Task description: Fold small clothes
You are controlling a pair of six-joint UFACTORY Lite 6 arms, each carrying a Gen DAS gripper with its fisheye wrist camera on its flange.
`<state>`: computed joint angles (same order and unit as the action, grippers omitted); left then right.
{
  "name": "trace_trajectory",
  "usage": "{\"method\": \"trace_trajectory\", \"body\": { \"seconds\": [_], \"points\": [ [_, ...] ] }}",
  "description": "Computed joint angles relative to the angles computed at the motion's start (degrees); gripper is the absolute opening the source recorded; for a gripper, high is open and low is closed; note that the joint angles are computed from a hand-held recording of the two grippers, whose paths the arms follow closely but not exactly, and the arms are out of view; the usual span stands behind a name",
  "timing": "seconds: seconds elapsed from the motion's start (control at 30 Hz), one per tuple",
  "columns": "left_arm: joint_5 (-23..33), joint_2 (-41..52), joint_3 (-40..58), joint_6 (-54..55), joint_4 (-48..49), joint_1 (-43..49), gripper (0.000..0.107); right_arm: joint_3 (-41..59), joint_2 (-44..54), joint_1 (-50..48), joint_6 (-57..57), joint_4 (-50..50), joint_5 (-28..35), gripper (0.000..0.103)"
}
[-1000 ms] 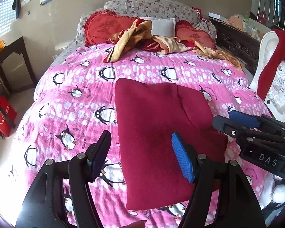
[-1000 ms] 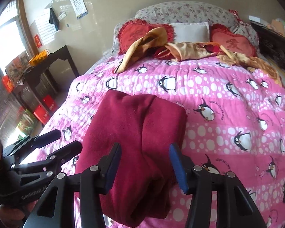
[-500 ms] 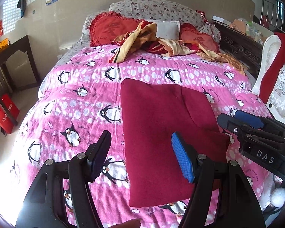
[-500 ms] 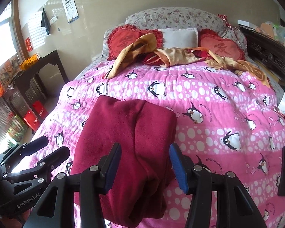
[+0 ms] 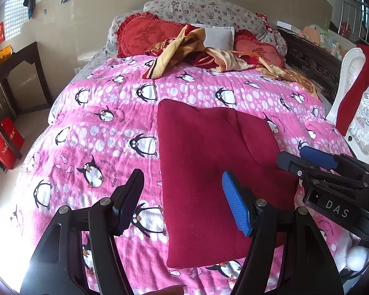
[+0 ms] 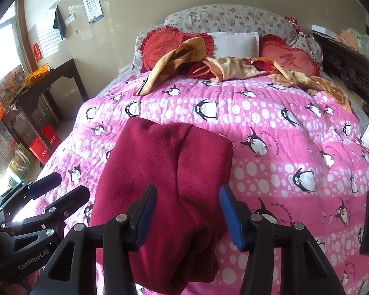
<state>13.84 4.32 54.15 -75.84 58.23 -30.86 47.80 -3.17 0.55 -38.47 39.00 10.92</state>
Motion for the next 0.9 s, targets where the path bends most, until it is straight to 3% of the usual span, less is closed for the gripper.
{"method": "trace_trajectory", "body": {
  "seconds": [0.9],
  "points": [
    [-0.3,1.5,1.2,2.3,-1.3,0.8,0.066,4.5,6.0,-2.0,-9.4,11.4,6.0,0.052]
  ]
}}
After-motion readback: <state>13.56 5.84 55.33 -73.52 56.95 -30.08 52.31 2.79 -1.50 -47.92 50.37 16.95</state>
